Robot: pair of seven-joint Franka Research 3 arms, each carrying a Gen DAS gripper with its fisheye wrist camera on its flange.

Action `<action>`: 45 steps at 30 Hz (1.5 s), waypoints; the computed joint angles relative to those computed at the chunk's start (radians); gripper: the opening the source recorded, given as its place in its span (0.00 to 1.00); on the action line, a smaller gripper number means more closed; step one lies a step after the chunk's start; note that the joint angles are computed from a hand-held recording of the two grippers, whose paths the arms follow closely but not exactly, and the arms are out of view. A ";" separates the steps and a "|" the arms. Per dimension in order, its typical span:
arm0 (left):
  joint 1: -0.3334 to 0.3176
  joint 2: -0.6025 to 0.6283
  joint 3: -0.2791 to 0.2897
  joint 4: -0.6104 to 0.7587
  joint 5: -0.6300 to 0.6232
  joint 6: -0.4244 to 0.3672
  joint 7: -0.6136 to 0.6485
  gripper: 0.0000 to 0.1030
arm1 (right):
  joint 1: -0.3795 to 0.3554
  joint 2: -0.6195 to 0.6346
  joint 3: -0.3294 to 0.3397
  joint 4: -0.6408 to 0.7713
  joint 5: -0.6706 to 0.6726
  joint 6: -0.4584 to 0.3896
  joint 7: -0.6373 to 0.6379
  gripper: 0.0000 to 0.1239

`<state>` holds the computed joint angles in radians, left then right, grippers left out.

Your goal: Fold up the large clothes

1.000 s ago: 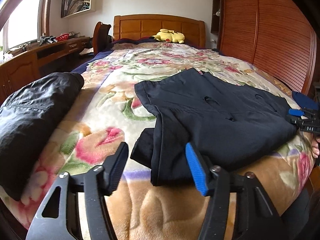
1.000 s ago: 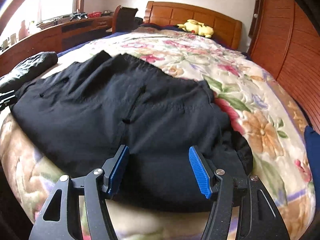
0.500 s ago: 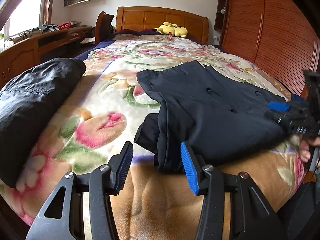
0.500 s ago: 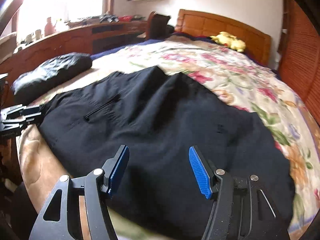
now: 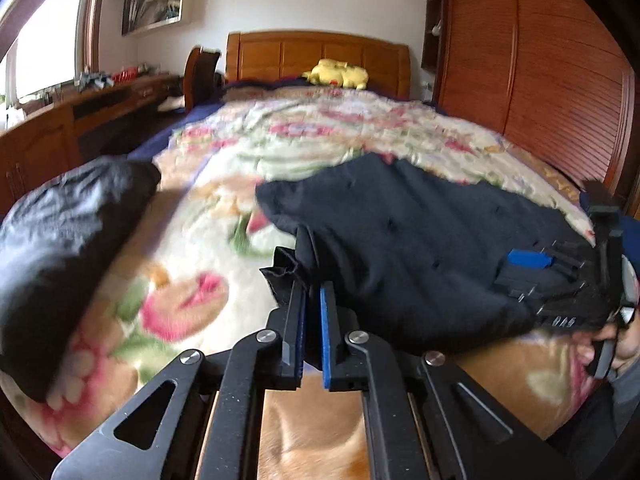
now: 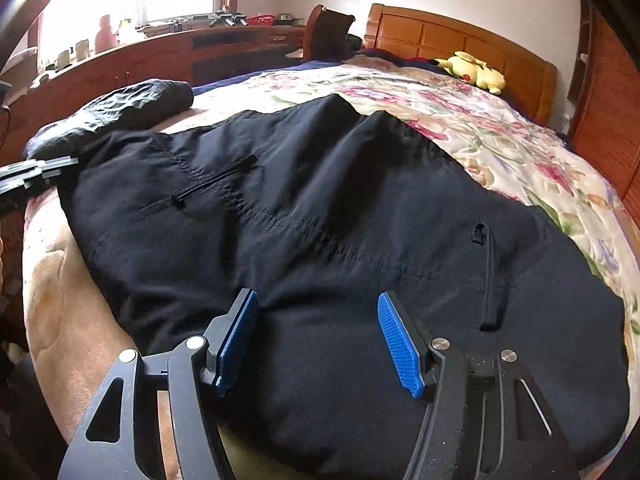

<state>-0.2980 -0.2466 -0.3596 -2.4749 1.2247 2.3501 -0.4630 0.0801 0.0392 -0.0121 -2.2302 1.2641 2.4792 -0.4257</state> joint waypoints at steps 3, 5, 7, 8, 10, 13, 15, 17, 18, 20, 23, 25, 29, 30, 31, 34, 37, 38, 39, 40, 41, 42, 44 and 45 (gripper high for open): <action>-0.006 -0.002 -0.012 0.047 0.009 -0.042 0.041 0.06 | -0.005 -0.003 -0.004 0.000 0.004 -0.018 0.001 0.52; -0.007 0.007 -0.016 0.088 0.022 -0.065 0.071 0.06 | -0.016 -0.005 -0.014 0.009 -0.015 -0.057 0.020 0.52; -0.011 0.029 -0.020 0.136 0.035 -0.090 0.113 0.06 | -0.034 -0.005 -0.027 0.024 -0.048 -0.113 0.054 0.52; -0.012 0.044 -0.019 0.165 0.046 -0.094 0.134 0.06 | -0.043 -0.007 -0.033 0.030 -0.051 -0.129 0.059 0.52; -0.014 0.082 -0.014 0.226 0.072 -0.094 0.173 0.06 | -0.059 -0.011 -0.043 0.039 -0.025 -0.132 0.047 0.52; -0.025 0.148 -0.001 0.319 0.107 -0.084 0.225 0.05 | -0.091 0.000 -0.063 0.073 -0.006 -0.156 0.055 0.52; -0.037 0.210 0.013 0.402 0.118 -0.066 0.284 0.05 | -0.115 0.009 -0.074 0.097 0.012 -0.168 0.060 0.52; -0.057 0.282 0.028 0.496 0.125 -0.047 0.351 0.05 | -0.140 0.018 -0.083 0.118 0.033 -0.174 0.064 0.52; -0.071 0.320 0.035 0.542 0.132 -0.041 0.378 0.05 | -0.153 0.026 -0.088 0.131 0.038 -0.180 0.072 0.52; -0.099 0.393 0.054 0.635 0.132 -0.021 0.431 0.05 | -0.180 0.043 -0.097 0.158 0.046 -0.198 0.093 0.52; -0.136 0.497 0.084 0.767 0.117 0.018 0.499 0.05 | -0.219 0.065 -0.104 0.194 0.060 -0.212 0.122 0.52; -0.154 0.587 0.098 0.887 0.074 0.057 0.568 0.05 | -0.244 0.078 -0.109 0.214 0.067 -0.230 0.140 0.52; -0.198 0.720 0.115 1.067 0.010 0.115 0.706 0.05 | -0.282 0.093 -0.108 0.237 0.075 -0.255 0.166 0.52; -0.207 0.740 0.120 1.091 -0.004 0.129 0.730 0.05 | -0.286 0.090 -0.106 0.234 0.081 -0.247 0.166 0.52; -0.217 0.761 0.123 1.116 -0.023 0.138 0.760 0.05 | -0.292 0.090 -0.107 0.231 0.087 -0.245 0.161 0.52; -0.239 0.789 0.139 1.145 -0.086 0.135 0.805 0.06 | -0.297 0.080 -0.105 0.216 0.100 -0.228 0.155 0.52; -0.244 0.779 0.157 1.117 -0.151 0.166 0.812 0.11 | -0.300 0.066 -0.108 0.203 0.101 -0.226 0.157 0.52; -0.244 0.760 0.166 1.088 -0.160 0.192 0.804 0.16 | -0.299 0.060 -0.108 0.198 0.100 -0.226 0.157 0.52; -0.253 0.737 0.181 1.056 -0.156 0.208 0.785 0.24 | -0.297 0.059 -0.108 0.197 0.103 -0.225 0.156 0.52; -0.267 0.710 0.201 1.023 -0.143 0.216 0.758 0.29 | -0.296 0.059 -0.108 0.197 0.107 -0.224 0.155 0.52; -0.284 0.681 0.225 0.986 -0.120 0.223 0.724 0.39 | -0.295 0.058 -0.109 0.197 0.111 -0.225 0.152 0.52; -0.294 0.663 0.239 0.964 -0.100 0.227 0.699 0.42 | -0.294 0.060 -0.109 0.201 0.116 -0.227 0.151 0.52; -0.308 0.609 0.258 0.895 -0.036 0.224 0.613 0.45 | -0.295 0.059 -0.109 0.201 0.126 -0.237 0.145 0.52; -0.305 0.585 0.257 0.862 -0.011 0.220 0.578 0.52 | -0.295 0.063 -0.110 0.204 0.131 -0.243 0.138 0.52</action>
<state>-0.6034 0.3382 -0.1027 -1.6132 1.2137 2.5696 0.1147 -0.2153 0.1020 -0.1221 -2.0263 1.3952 2.2362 -0.2875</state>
